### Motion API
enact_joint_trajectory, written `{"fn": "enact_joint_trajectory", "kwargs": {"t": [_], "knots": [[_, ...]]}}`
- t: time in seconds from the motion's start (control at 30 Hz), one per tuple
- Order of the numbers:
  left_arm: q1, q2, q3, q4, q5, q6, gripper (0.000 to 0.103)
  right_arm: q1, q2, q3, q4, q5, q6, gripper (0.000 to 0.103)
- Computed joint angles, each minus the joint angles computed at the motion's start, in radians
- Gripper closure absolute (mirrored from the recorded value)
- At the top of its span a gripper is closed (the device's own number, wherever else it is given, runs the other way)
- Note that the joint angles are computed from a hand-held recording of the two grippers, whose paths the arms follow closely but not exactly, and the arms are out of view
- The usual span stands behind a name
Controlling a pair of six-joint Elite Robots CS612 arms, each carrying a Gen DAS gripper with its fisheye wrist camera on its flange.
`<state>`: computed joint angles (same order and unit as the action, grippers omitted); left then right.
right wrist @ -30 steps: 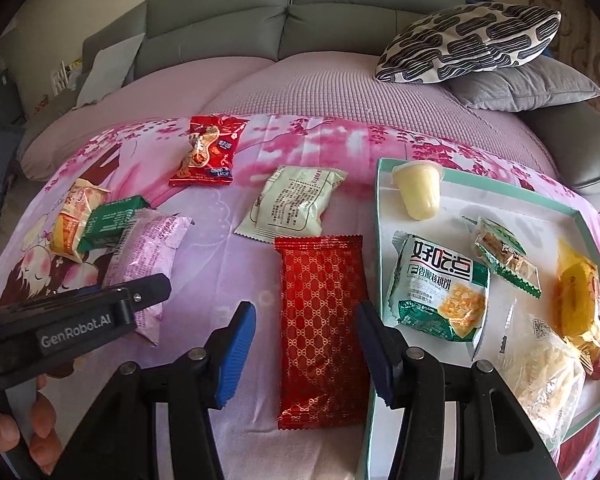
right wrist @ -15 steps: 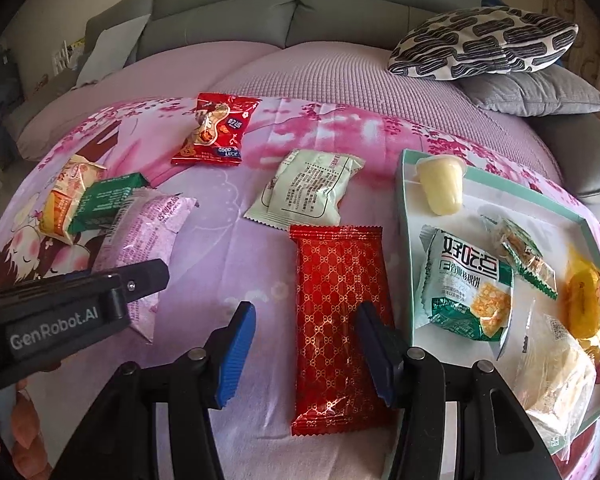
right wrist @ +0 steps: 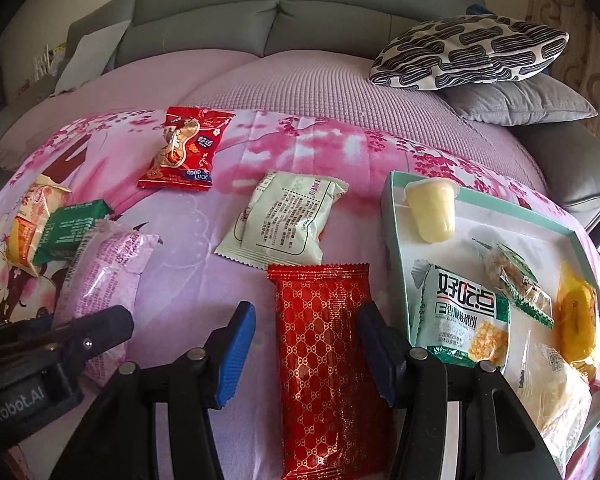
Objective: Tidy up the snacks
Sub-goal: 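Close the right tool on the red patterned pack while the left holds the pink pack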
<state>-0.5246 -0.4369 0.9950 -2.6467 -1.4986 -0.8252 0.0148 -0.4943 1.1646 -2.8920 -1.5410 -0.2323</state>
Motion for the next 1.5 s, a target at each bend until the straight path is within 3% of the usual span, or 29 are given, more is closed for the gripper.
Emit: {"fn": "enact_joint_trajectory", "kwargs": {"t": [0.5, 0.8, 1.03, 1.3, 1.5], "knots": [[0.013, -0.008, 0.028, -0.055, -0.064, -0.015, 0.058, 0.009, 0.037, -0.177, 0.356, -0.032, -0.133, 0.040], [0.016, -0.011, 0.038, -0.070, -0.077, -0.021, 0.058, 0.006, 0.078, -0.287, 0.508, -0.013, -0.117, 0.037], [0.016, -0.010, 0.036, -0.069, -0.079, -0.023, 0.058, -0.007, 0.060, -0.267, 0.541, 0.056, -0.105, 0.037], [0.016, -0.009, 0.035, -0.066, -0.075, -0.021, 0.058, -0.036, -0.016, -0.113, 0.487, 0.171, -0.065, 0.037], [0.014, -0.005, 0.027, -0.055, -0.065, -0.016, 0.058, -0.030, -0.069, 0.009, 0.365, 0.122, -0.023, 0.037]]}}
